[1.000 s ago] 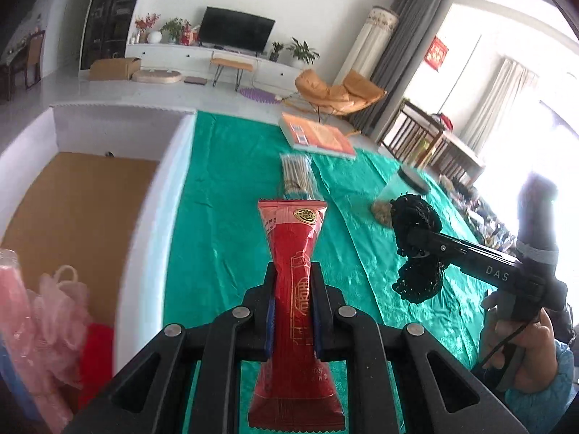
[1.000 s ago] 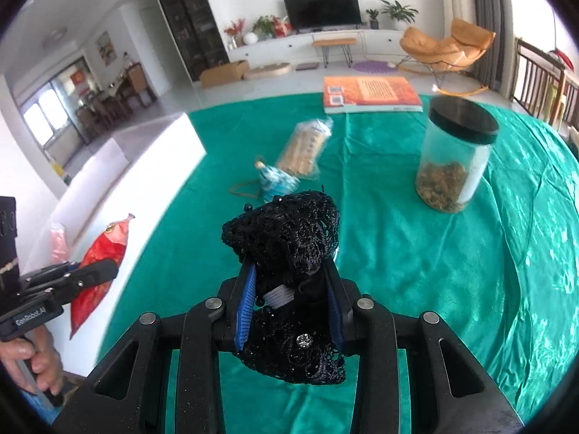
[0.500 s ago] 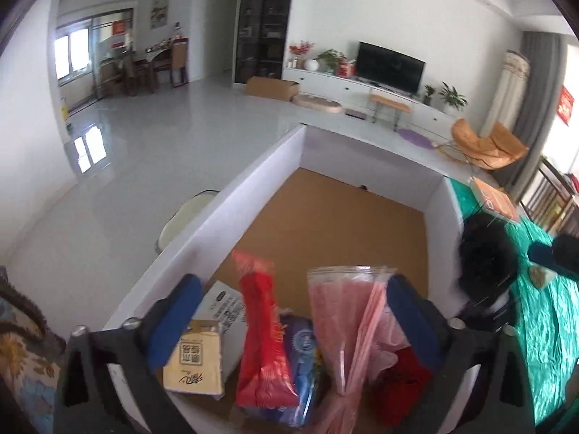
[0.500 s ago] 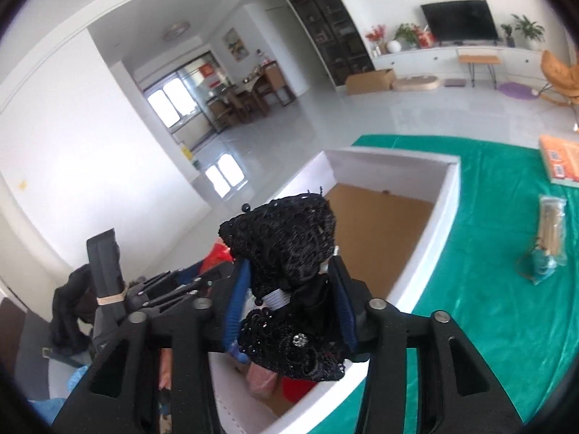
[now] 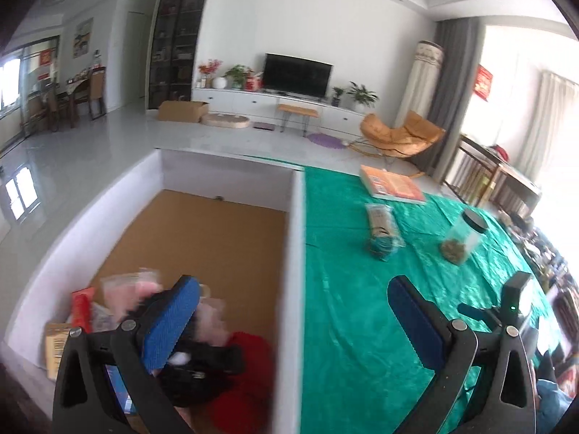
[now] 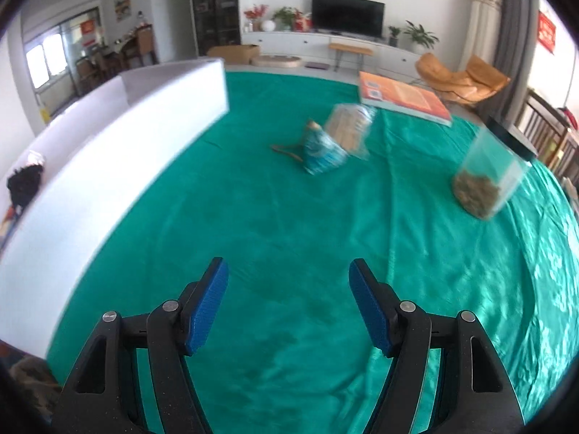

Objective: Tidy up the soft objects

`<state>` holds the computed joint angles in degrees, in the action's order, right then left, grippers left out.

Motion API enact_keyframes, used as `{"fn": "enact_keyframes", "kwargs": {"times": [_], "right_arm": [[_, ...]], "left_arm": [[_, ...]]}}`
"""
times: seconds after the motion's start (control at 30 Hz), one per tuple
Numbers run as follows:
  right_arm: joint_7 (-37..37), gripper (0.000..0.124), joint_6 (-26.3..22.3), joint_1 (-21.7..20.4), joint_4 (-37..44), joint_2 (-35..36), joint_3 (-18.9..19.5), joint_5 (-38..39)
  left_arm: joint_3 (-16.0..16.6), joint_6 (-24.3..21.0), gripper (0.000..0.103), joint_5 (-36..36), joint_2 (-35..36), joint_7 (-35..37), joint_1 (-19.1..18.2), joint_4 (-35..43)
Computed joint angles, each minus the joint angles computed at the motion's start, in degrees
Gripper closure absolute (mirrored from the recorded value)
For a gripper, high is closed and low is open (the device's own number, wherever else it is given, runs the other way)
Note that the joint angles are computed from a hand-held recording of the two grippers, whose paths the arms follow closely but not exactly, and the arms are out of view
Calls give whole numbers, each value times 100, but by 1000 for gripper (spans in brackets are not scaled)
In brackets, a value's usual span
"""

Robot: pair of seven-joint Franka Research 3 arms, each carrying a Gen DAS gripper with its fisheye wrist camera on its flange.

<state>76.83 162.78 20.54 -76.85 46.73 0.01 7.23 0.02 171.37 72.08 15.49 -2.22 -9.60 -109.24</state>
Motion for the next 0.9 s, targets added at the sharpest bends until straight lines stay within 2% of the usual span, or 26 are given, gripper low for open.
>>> {"fn": "enact_keyframes", "kwargs": {"times": [0.07, 0.13, 0.2, 0.23, 0.37, 0.47, 0.6, 0.73, 0.8, 0.9], "right_arm": [[119, 51, 204, -56, -264, -90, -174, 2], [273, 51, 514, -106, -527, -166, -306, 43], [366, 51, 713, -212, -782, -252, -307, 138], [425, 51, 652, -257, -815, -276, -302, 191], [805, 51, 186, -276, -581, -202, -457, 187], [1114, 51, 19, -190, -427, -90, -634, 1], [1257, 47, 73, -218, -292, 39, -625, -146], [1372, 42, 119, -235, -211, 119, -615, -201], [1400, 41, 113, -242, -208, 119, -610, -225], [1455, 39, 64, -245, -133, 163, -610, -253]], "left_arm": [[-498, 60, 0, -1068, 478, 1337, 151, 379], [-1016, -244, 0, -1953, 1038, 2557, 253, 896], [-1156, -536, 0, -2275, 1604, 3178, 95, 1488], [-1171, -763, 0, -2425, 1900, 3415, -15, 1831], [-1045, -1388, 0, -2864, 2679, 3971, -458, 2760], [-857, -1594, 0, -3096, 3086, 4283, -666, 3243], [-637, -1717, 0, -3402, 3373, 4611, -851, 3551], [-563, -1574, 0, -3857, 3415, 4787, -860, 3441], [-425, -1533, 0, -3986, 3390, 4805, -948, 3392], [-308, -1631, 0, -4137, 3446, 4924, -1051, 3509]]}}
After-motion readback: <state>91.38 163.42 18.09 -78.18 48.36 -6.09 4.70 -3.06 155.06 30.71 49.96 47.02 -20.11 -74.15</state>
